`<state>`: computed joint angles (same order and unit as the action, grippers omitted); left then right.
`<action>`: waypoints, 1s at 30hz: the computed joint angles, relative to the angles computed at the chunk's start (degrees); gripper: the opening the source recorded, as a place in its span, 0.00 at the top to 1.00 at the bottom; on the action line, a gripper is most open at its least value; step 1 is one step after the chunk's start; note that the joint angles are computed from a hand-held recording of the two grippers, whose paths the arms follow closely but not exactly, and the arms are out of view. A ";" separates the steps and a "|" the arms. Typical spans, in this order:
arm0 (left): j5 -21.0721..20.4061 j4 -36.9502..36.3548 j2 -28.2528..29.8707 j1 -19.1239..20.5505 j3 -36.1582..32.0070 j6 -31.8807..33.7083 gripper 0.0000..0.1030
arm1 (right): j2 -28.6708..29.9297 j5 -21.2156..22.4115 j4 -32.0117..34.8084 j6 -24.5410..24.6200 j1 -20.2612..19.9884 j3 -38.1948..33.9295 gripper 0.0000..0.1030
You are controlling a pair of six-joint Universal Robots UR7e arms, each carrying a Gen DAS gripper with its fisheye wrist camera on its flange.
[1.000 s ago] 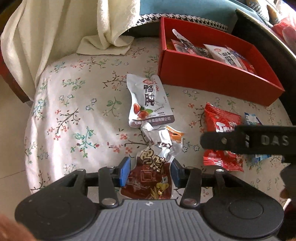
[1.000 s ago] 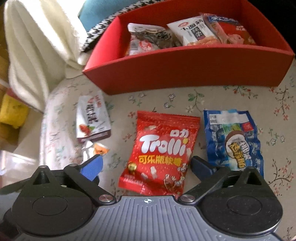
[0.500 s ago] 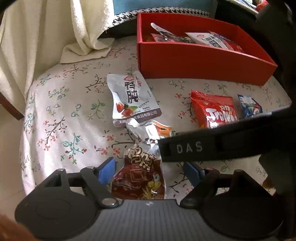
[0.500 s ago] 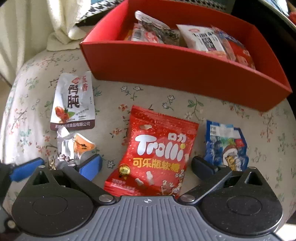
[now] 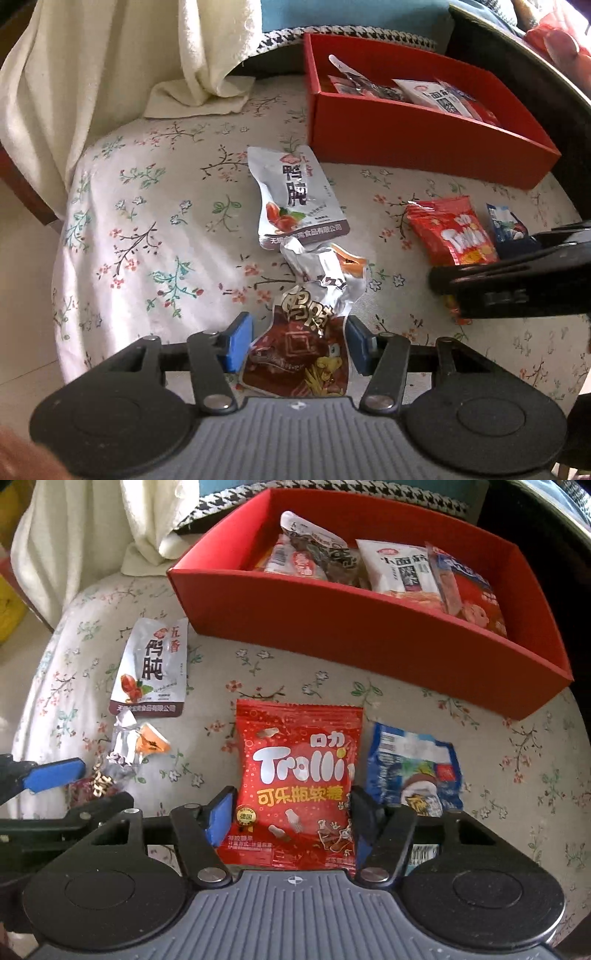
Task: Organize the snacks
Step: 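Grasp the brown braised snack bag with left while right grasps the red Trolli bag, then lift both held packets and carry them over the red box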
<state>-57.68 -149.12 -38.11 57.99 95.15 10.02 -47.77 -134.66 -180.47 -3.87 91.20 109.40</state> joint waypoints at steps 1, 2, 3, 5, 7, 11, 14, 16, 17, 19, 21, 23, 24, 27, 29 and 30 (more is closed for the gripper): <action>0.58 -0.43 0.19 -0.24 0.18 0.27 0.54 | 0.01 0.06 -1.04 -0.91 0.12 0.35 0.31; 1.08 -0.71 0.45 -0.46 0.25 0.30 0.54 | 0.12 0.15 -2.42 -1.90 0.08 0.80 0.31; 1.54 -0.76 0.79 -0.64 0.10 0.15 0.49 | 0.41 0.18 -3.38 -2.53 0.12 0.93 0.30; 1.66 0.09 1.60 -0.80 -0.77 -0.39 0.37 | 0.37 0.25 -3.80 -2.83 0.14 0.98 0.30; 3.46 -0.39 2.59 -1.23 -1.08 -0.60 0.30 | 0.21 0.47 -4.28 -2.77 -0.20 0.82 0.28; 4.02 -1.76 3.81 -0.62 -1.95 0.04 0.07 | -0.80 3.35 -0.98 -1.79 -1.59 0.23 0.07; 3.43 -2.99 3.64 -0.46 -1.11 2.22 0.04 | 0.31 1.71 -2.07 -3.65 -1.12 -0.27 0.07; 3.13 -3.15 3.52 -0.38 -0.98 2.74 0.04 | 0.48 0.76 -2.08 -3.77 -0.74 -0.33 0.13; 3.17 -3.39 3.54 -0.40 -0.93 2.79 0.04 | 0.55 -0.21 -3.07 -4.56 -0.50 -0.15 0.24; 3.56 -3.90 3.54 -0.67 -0.66 2.17 0.11 | -0.73 0.76 -4.01 -4.37 -0.83 1.08 0.34; 3.14 -4.91 2.95 -1.07 0.16 1.96 0.32 | -1.64 1.80 -4.14 -4.14 -1.06 2.09 0.35; 2.25 -5.55 2.42 -1.36 0.82 2.13 0.52 | -1.90 1.55 -4.37 -4.90 -0.96 2.66 0.36; 2.62 -5.78 2.31 -1.56 1.08 1.93 0.61 | -2.21 1.98 -4.32 -4.68 -1.07 2.90 0.36; 2.96 -4.96 2.20 -1.72 0.91 0.65 0.63 | -3.09 3.17 -5.83 -4.17 -1.25 3.61 0.36; 2.33 -3.75 1.91 -1.46 0.44 -1.04 0.64 | -3.67 3.98 -7.15 -4.02 -1.26 4.03 0.36; 1.73 -3.06 1.66 -1.29 0.23 -1.89 0.64 | -3.97 4.46 -7.76 -3.84 -1.22 4.36 0.36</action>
<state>-55.94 -152.18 -36.45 56.70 95.38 8.13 -51.74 -130.20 -188.23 -7.71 89.98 113.77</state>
